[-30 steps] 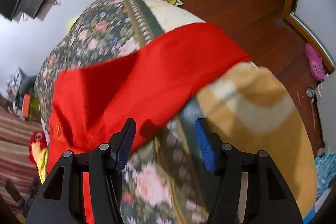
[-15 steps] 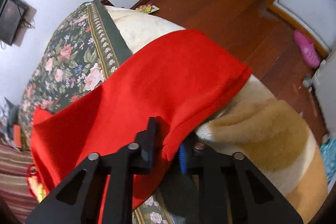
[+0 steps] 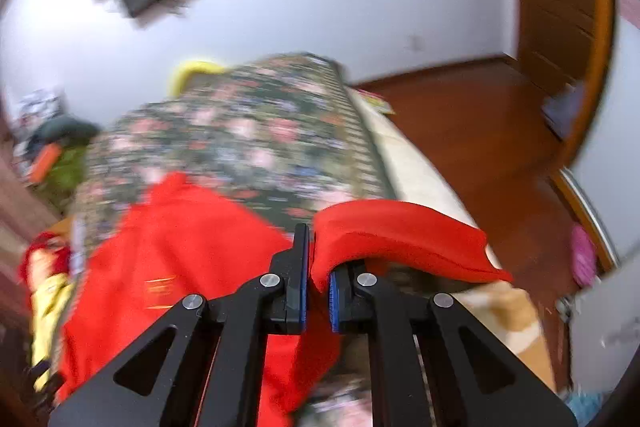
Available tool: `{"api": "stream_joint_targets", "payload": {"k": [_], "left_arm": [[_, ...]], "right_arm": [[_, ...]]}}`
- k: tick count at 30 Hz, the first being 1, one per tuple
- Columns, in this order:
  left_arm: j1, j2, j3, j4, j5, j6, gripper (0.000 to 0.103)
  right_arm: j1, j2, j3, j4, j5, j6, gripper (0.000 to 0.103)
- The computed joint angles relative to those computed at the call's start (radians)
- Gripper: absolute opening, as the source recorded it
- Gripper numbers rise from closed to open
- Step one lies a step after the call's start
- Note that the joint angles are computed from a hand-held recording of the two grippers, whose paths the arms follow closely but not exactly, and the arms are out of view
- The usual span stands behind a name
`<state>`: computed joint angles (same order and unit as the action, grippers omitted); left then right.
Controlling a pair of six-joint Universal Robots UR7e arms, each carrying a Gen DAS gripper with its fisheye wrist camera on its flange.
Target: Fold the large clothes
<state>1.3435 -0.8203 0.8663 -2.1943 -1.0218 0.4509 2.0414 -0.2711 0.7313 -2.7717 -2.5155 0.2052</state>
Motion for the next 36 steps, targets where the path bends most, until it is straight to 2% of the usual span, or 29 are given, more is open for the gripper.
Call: {"api": "stream_joint_targets", "payload": {"k": [2,5,8,11,14,18,20,22,24,31,36], "left_arm": [[0.001,-0.017,0.009,0.007,-0.015,-0.006,0.087],[0.004,-0.035,0.011,0.045,-0.044,-0.036,0.087],[0.004,-0.057,0.03,0.059,-0.055,-0.049,0.087],[-0.001,-0.081,0.063,0.046,-0.054,-0.04,0.087],[-0.007,-0.098,0.087,0.043,-0.049,-0.02,0.087],[-0.017,-0.113,0.122,0.01,-0.026,0.011,0.087],[-0.017,-0.116,0.128,0.013,-0.029,0.006,0.087],[-0.016,-0.117,0.131,0.024,-0.035,-0.001,0.087],[-0.015,-0.118,0.135,0.026,-0.036,-0.003,0.087],[-0.016,-0.108,0.14,0.024,-0.035,0.002,0.087],[-0.021,-0.075,0.099,0.042,-0.04,-0.01,0.087]], "right_arm": [[0.017,0.03,-0.04,0.001,0.055,-0.046,0.007],[0.037,0.086,-0.115,0.074,0.115,-0.083,0.007],[0.034,0.09,-0.099,0.147,0.213,-0.023,0.007],[0.026,0.115,-0.113,0.219,0.271,0.035,0.007],[0.013,0.149,-0.151,0.302,0.313,0.105,0.007],[0.013,0.134,-0.114,0.382,0.325,0.174,0.008],[0.006,0.117,-0.1,0.46,0.356,0.232,0.019],[-0.001,0.088,-0.052,0.469,0.403,0.277,0.04],[-0.001,0.056,0.01,0.438,0.429,0.283,0.041],[0.01,-0.057,0.184,0.329,0.366,0.293,0.041],[-0.012,-0.133,0.289,0.23,0.288,0.368,0.041]]}}
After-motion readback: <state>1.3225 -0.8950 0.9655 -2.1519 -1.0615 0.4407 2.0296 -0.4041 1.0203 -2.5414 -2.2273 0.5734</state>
